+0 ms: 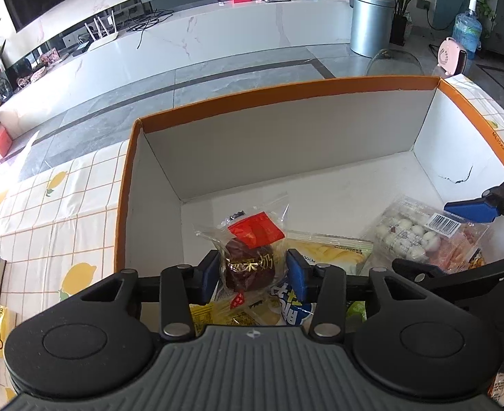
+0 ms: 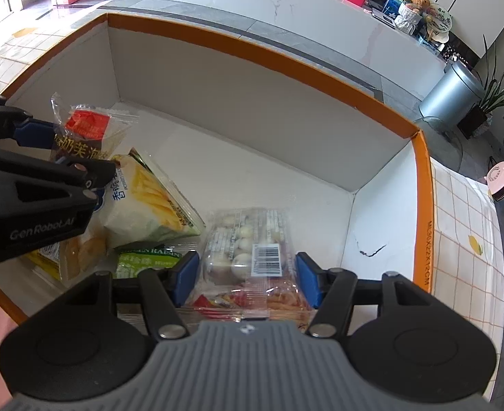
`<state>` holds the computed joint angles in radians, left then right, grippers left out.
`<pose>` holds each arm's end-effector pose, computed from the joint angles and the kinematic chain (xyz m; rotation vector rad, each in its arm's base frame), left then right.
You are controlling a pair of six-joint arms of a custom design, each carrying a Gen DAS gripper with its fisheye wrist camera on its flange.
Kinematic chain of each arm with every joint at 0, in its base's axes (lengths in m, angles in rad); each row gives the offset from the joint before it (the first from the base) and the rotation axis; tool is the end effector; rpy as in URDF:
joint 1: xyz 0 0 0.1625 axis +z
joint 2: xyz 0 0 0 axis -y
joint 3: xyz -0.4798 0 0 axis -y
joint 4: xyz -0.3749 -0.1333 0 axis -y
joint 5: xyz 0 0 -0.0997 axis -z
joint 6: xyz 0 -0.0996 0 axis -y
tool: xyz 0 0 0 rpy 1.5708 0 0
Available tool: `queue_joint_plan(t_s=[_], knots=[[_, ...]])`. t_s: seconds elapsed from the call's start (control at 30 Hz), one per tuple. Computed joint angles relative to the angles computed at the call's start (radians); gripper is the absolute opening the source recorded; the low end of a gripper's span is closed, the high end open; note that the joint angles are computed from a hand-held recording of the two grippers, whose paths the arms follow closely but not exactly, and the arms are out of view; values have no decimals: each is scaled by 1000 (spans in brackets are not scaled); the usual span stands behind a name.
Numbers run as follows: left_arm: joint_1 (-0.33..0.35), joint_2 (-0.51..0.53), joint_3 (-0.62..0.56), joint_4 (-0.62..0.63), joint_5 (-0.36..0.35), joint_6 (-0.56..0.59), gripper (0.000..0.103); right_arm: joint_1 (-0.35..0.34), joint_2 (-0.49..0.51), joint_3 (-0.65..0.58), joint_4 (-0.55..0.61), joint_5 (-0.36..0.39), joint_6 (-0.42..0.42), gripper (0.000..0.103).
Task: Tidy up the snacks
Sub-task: 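Lower both held snacks into the box and open both tools, then withdraw both tools from the box toward the remaining snacks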
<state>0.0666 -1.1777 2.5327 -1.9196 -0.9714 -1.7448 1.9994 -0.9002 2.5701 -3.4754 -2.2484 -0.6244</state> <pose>-0.2348 -0.2056 0.1113 0.1012 2.1006 -0.7010 0.2208 -0.3126 0.1131 1.1379 -2.1594 0.2021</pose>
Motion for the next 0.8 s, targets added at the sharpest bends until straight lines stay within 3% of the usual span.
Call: queue_joint_plan(t_s=[0.17, 0.23, 0.37, 0.8], knots=[[-3, 18, -21, 34, 1, 2, 57, 14, -2, 1, -6, -11, -7, 60], [-9, 22, -28, 46, 8, 0, 69, 19, -3, 3, -10, -18, -11, 60], [-21, 23, -37, 59, 14, 7, 71, 28, -7, 12, -27, -27, -24, 70], [-86, 25, -86, 175, 32, -47, 82, 67, -99, 32, 30, -39, -23, 73]])
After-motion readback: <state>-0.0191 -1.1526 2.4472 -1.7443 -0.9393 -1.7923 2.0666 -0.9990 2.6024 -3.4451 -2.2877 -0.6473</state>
